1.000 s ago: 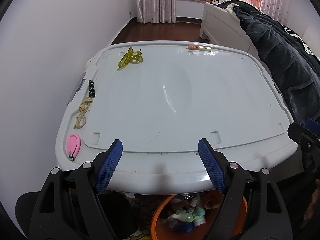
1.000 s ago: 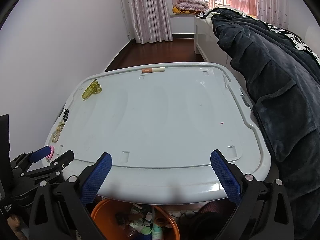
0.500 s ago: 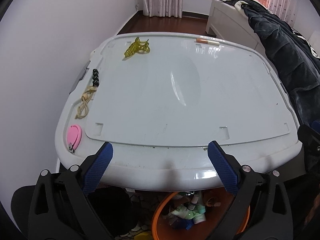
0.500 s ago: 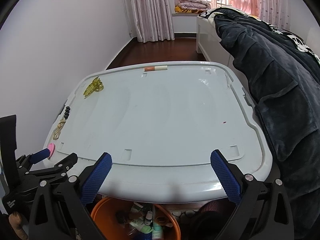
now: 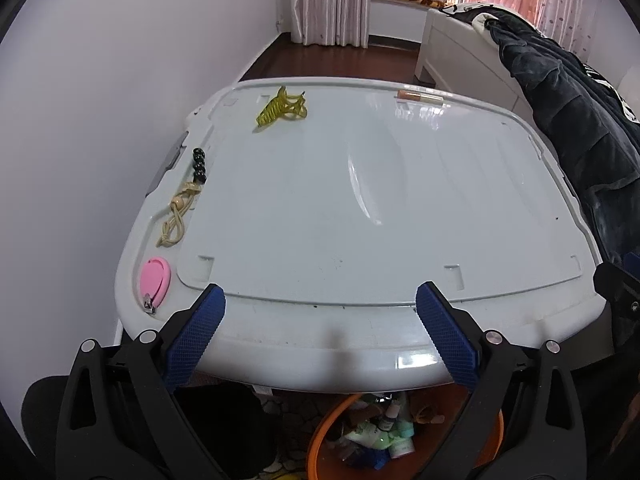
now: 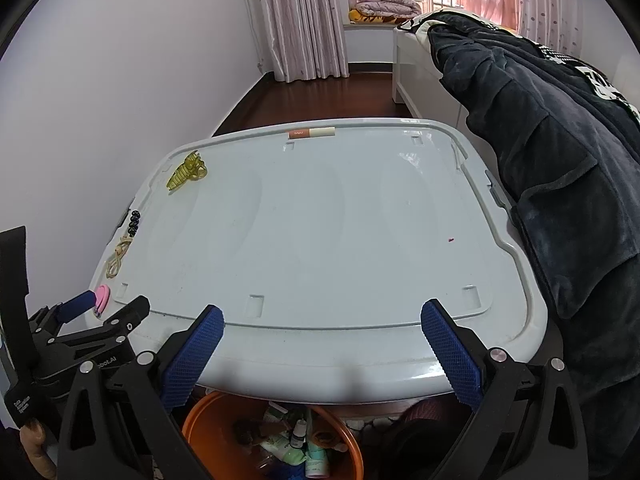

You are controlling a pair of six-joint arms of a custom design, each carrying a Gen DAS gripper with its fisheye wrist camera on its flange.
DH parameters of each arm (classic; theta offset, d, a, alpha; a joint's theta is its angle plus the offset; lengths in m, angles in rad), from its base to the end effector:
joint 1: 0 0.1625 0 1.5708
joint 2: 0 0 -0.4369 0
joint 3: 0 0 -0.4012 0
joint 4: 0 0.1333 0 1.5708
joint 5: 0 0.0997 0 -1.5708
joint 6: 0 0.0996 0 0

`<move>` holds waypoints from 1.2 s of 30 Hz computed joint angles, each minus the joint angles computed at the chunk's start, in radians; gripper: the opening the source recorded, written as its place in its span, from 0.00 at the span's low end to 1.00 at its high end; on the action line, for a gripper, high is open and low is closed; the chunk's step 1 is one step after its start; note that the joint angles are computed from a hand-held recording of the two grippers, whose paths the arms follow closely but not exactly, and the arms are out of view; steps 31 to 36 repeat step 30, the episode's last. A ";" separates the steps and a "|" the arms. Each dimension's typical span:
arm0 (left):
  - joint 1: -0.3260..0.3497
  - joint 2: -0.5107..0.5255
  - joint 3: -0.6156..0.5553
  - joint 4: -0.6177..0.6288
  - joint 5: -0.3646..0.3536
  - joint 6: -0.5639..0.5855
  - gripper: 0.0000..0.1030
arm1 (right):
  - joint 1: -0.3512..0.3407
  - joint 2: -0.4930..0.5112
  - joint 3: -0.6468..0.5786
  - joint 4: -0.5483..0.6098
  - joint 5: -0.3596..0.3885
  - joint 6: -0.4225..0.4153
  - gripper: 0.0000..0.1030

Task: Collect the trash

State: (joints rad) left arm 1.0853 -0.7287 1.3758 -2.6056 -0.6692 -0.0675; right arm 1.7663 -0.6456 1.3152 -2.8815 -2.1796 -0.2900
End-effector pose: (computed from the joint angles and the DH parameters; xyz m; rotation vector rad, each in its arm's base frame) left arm -0.1685 -0.7723 0.1920 0.2603 2.2680 -0.7295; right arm 0.2288 -0.7624 0.1705 0.3347 -2.3952 0.7620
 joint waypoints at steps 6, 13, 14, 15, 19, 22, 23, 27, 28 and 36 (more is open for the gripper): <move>0.008 -0.002 -0.006 0.034 -0.038 -0.024 0.91 | -0.004 -0.003 0.007 0.007 0.000 0.006 0.95; -0.002 0.002 0.008 -0.014 -0.004 0.009 0.91 | -0.006 -0.003 0.006 0.006 -0.001 0.009 0.95; -0.003 0.003 0.008 -0.015 0.001 0.009 0.91 | -0.006 -0.002 0.007 0.005 -0.002 0.010 0.95; -0.003 0.003 0.005 -0.002 0.004 -0.001 0.91 | -0.006 -0.001 0.005 0.006 -0.003 0.009 0.95; -0.003 0.009 -0.005 0.026 0.025 -0.029 0.93 | -0.006 0.003 0.005 -0.014 -0.007 0.006 0.95; -0.005 0.012 -0.003 0.018 0.054 -0.030 0.93 | -0.006 0.005 0.005 -0.032 -0.011 0.004 0.95; -0.006 0.012 0.000 0.003 0.065 -0.025 0.93 | -0.006 0.005 0.005 -0.035 -0.012 0.004 0.95; -0.008 0.013 0.004 -0.028 0.081 -0.005 0.93 | -0.006 0.007 0.001 -0.029 -0.017 0.009 0.95; -0.008 0.013 0.004 -0.029 0.084 -0.003 0.93 | -0.007 0.008 0.000 -0.027 -0.018 0.011 0.95; -0.008 0.013 0.004 -0.028 0.087 -0.002 0.93 | -0.007 0.009 0.000 -0.027 -0.018 0.009 0.95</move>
